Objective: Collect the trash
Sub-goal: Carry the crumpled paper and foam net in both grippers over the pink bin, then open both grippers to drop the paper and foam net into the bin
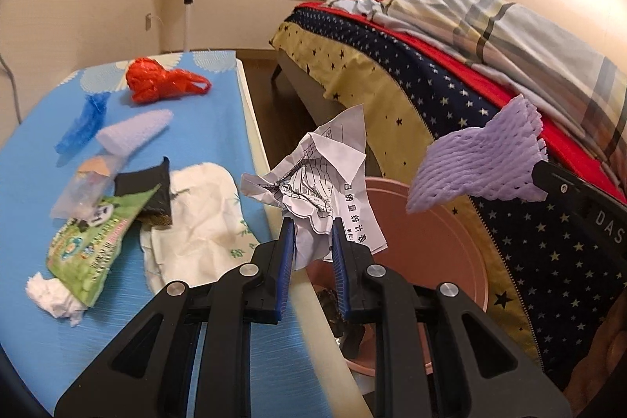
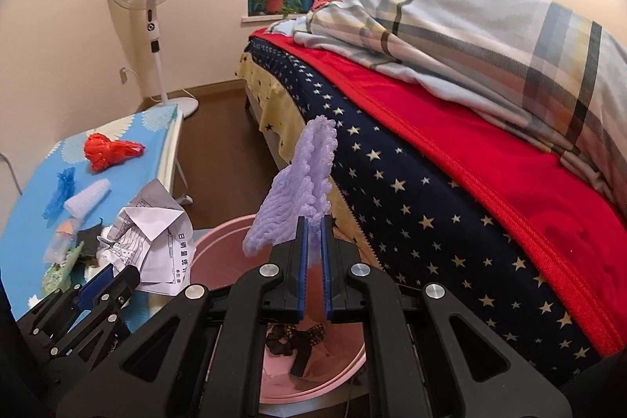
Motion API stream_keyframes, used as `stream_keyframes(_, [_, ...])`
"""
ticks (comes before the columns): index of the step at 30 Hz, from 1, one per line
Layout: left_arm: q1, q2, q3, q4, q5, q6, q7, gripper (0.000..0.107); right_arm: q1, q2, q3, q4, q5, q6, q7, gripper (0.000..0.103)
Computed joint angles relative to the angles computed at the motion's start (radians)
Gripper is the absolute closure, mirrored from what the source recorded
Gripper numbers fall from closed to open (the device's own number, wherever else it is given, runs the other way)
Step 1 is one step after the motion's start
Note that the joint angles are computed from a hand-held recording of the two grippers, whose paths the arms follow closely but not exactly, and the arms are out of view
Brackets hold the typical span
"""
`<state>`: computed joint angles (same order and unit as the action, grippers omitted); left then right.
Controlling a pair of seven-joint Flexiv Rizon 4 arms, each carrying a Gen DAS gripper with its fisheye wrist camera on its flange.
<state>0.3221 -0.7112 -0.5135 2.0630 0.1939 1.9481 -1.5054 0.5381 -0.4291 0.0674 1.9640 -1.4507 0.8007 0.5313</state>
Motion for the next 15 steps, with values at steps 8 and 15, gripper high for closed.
stream_keyframes(8, [-0.010, -0.029, -0.012, -0.021, -0.008, -0.033, 0.028, 0.087, 0.004, -0.008, -0.001, -0.001, 0.032, -0.018, -0.010, 0.095])
stream_keyframes(15, [0.012, -0.050, -0.055, -0.022, -0.007, -0.042, 0.065, 0.077, 0.003, -0.006, -0.003, 0.003, 0.060, -0.029, 0.001, 0.091])
